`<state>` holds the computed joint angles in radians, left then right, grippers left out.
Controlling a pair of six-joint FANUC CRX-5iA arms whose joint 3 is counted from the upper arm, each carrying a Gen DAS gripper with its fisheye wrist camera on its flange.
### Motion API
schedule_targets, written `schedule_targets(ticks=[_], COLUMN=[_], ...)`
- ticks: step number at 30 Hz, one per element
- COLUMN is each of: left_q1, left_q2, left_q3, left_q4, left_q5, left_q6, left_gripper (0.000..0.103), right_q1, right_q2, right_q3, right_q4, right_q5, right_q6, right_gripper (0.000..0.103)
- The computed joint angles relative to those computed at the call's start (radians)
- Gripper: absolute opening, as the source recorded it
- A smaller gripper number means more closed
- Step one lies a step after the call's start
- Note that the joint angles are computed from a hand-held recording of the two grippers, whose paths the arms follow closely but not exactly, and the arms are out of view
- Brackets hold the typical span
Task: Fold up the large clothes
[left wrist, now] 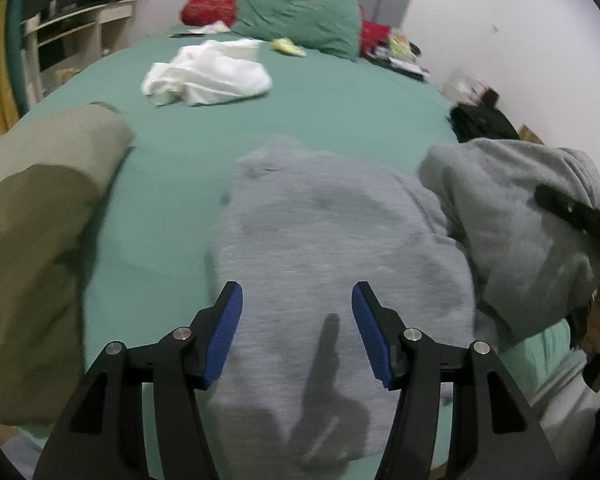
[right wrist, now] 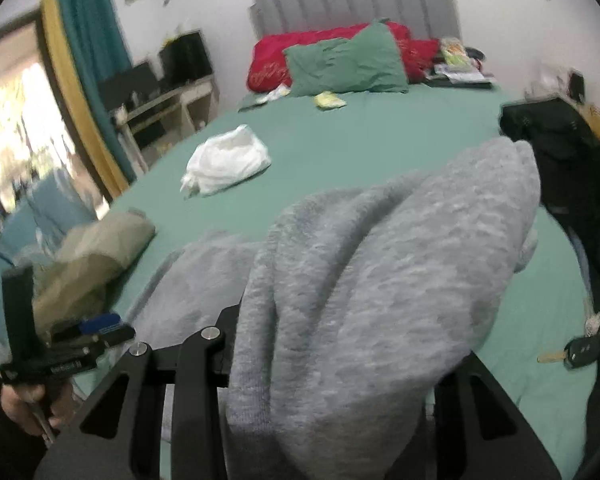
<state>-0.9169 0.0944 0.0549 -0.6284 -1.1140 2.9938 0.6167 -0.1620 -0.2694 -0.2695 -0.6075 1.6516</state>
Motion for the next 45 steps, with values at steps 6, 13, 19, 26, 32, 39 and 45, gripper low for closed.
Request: schedule_targets(ticks=[6,13,19,26,32,39,45], left_q1=[0.003,-0.001,0.002,-0.071,-0.030,0.009,-0.100], left_q2=[-0.042,-0.114,-0.193,-0.184,-0.120,-0.032,-0.105], left_q3=[-0.083,-0.143,-0.218,-0.182,-0.149,-0.115,-0.103], left_q4=[-0.004,-0.043,-0.073,-0.190,-0.080,0.120,-0.017], left_q5=[-0.026,-0.045,0.021,0.051,0.267,0.283,0.094], left_q6=[0.047,0.158,0.278,0.312,0.112,-0.126,0.079], left_gripper=[0.060,0.060,0.060,0.060,0.060,0.016,0.015], right_q1=[0.179,0.223,0.157,-0.002,-0.124,-0.374,-0.445], right_q2=[0.019,0.155,0.252,0.136,-0.003,0.148,0.236], right_q3=[-0.014,0.143,0.225,0.190,0.083,0.106,0.076], right_q4=[0.222,-0.013,-0.270,-0.471,-0.402,-0.645,-0.861], right_q5=[-0.017,-0.204,-0.312,-0.391,-0.266,-0.432,-0.538], right_q6=[-0.117,0.126,0.322,0.449,0.380,0.410,0.453], right_gripper=[0.044,0.064,0.064,0.065,0.068,0.074,0.089])
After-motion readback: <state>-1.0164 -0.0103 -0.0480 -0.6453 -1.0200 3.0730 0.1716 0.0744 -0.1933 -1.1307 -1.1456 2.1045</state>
